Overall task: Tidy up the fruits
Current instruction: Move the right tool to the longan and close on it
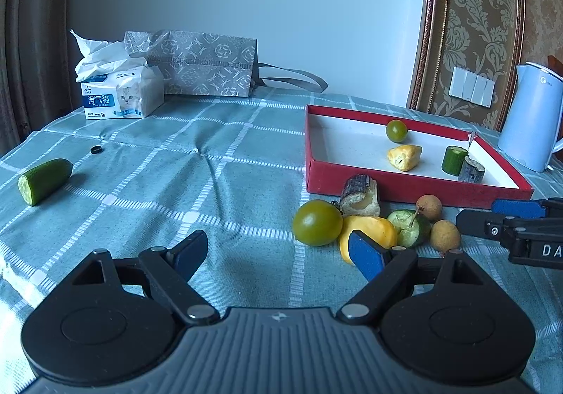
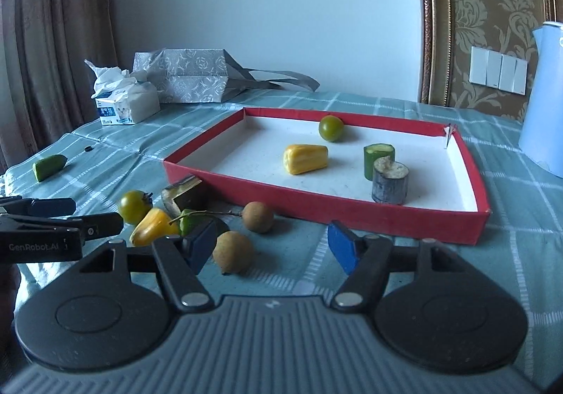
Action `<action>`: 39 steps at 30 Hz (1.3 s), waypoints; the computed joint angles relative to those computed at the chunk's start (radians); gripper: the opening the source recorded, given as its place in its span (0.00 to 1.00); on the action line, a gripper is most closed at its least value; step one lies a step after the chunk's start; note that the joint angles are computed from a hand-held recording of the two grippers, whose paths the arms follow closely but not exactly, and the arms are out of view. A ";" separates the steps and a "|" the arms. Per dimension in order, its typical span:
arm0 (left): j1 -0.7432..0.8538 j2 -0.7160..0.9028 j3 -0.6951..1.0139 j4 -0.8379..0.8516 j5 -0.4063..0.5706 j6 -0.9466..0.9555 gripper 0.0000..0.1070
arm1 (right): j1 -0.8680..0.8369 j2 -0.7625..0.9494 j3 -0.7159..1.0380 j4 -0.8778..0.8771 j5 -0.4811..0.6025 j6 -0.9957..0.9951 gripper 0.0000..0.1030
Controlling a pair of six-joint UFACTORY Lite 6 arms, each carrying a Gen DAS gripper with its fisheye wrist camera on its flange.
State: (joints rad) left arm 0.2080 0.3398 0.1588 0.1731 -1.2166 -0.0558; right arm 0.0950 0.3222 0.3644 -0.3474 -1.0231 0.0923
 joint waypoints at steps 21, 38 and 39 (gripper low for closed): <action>0.000 -0.004 0.003 0.015 0.015 0.003 0.82 | 0.099 0.051 0.079 0.041 0.113 -0.029 0.26; 0.022 0.113 0.142 0.093 -0.079 0.408 0.82 | -0.151 -0.059 -0.055 -0.175 0.002 0.033 0.26; 0.025 0.115 0.154 0.109 -0.061 0.409 0.82 | -0.151 -0.058 -0.054 -0.175 0.002 0.033 0.26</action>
State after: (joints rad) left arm 0.2328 0.4550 0.3131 0.2816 -1.2772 0.3534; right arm -0.0559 0.2640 0.3105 -0.5228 -1.0215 0.1250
